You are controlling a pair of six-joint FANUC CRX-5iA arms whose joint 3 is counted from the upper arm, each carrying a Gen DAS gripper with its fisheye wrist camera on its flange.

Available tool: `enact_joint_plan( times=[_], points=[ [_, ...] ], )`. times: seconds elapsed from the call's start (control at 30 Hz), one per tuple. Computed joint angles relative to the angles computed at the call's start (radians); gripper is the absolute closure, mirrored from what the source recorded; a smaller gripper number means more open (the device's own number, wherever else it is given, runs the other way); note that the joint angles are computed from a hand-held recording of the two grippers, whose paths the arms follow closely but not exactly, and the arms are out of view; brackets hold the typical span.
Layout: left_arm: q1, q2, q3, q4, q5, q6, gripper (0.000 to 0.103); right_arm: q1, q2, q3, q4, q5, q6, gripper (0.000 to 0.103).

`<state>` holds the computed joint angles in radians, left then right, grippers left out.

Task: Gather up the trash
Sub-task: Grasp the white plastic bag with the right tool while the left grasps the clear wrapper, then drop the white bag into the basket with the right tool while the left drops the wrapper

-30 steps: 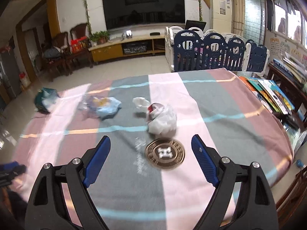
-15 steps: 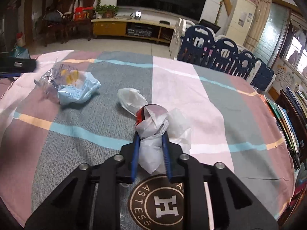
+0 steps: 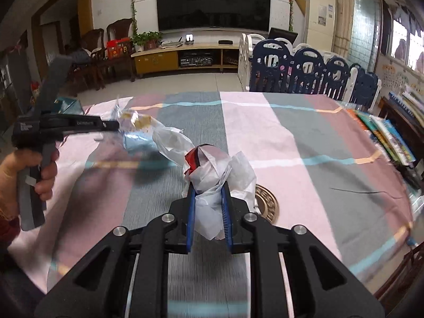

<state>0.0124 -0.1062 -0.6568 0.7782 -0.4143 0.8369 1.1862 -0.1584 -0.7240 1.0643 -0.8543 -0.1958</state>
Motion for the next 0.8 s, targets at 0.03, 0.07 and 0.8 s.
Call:
enact_joint_plan(
  times=[0.03,0.07,0.8],
  points=[
    [-0.003,-0.051,-0.024,-0.03,0.01,0.027,0.085,0.035,-0.022,-0.006,-0.016,-0.038,0.002,0.084],
    [-0.003,-0.12,-0.048,-0.1,0.016,0.094,0.085,0.081,-0.057,-0.017,-0.035,-0.083,-0.005,0.084],
    [-0.534,-0.667,-0.033,-0.686,-0.503,0.81,0.084,1.187,-0.393,0.062,-0.452,-1.175,-0.506,0.084]
  ],
)
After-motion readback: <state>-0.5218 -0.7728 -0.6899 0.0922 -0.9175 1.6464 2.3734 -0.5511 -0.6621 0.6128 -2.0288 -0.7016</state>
